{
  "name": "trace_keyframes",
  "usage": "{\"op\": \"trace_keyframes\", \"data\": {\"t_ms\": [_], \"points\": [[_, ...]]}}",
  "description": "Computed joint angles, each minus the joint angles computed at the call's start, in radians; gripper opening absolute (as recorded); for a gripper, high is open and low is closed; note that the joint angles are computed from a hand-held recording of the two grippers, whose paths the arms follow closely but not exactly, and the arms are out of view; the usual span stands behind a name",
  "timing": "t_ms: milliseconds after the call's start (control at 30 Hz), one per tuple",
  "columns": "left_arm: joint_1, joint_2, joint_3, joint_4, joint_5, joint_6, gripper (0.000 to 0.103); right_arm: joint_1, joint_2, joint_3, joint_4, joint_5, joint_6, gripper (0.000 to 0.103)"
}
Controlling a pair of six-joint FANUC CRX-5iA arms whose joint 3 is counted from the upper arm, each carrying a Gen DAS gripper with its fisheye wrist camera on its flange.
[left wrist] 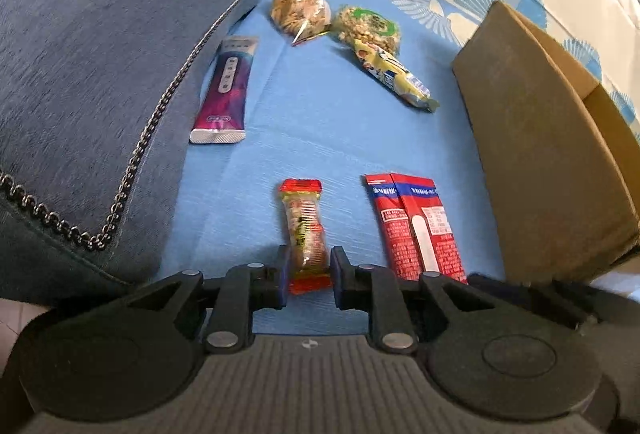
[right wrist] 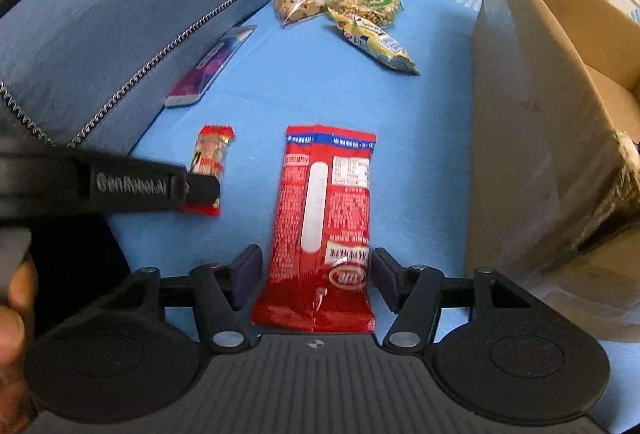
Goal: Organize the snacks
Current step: 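Grasp the red wafer pack with right gripper while left grasps the small red-wrapped snack, then lift the red wafer pack with right gripper while left lifts the small snack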
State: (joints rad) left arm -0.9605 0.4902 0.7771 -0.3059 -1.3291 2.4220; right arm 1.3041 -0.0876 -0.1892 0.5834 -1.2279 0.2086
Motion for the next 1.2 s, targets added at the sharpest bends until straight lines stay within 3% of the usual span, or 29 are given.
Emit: {"op": "trace_keyframes", "data": {"t_ms": [433, 600, 800, 1200], "points": [[-0.028, 0.040, 0.063, -0.051, -0.043, -0.044, 0.035, -0.011, 0.005, -0.018, 0.027, 0.021, -0.003, 0.065], [-0.033, 0.047, 0.074, -0.062, -0.054, -0.051, 0.035, -0.003, 0.003, -0.025, 0.043, 0.019, 0.004, 0.051], [-0.041, 0.058, 0.094, -0.083, -0.074, -0.054, 0.028, 0.001, -0.009, -0.043, 0.065, 0.033, -0.006, 0.049], [-0.041, 0.044, 0.075, -0.082, -0.054, -0.039, 0.027, 0.009, -0.017, -0.054, 0.083, 0.026, -0.032, 0.049]]}}
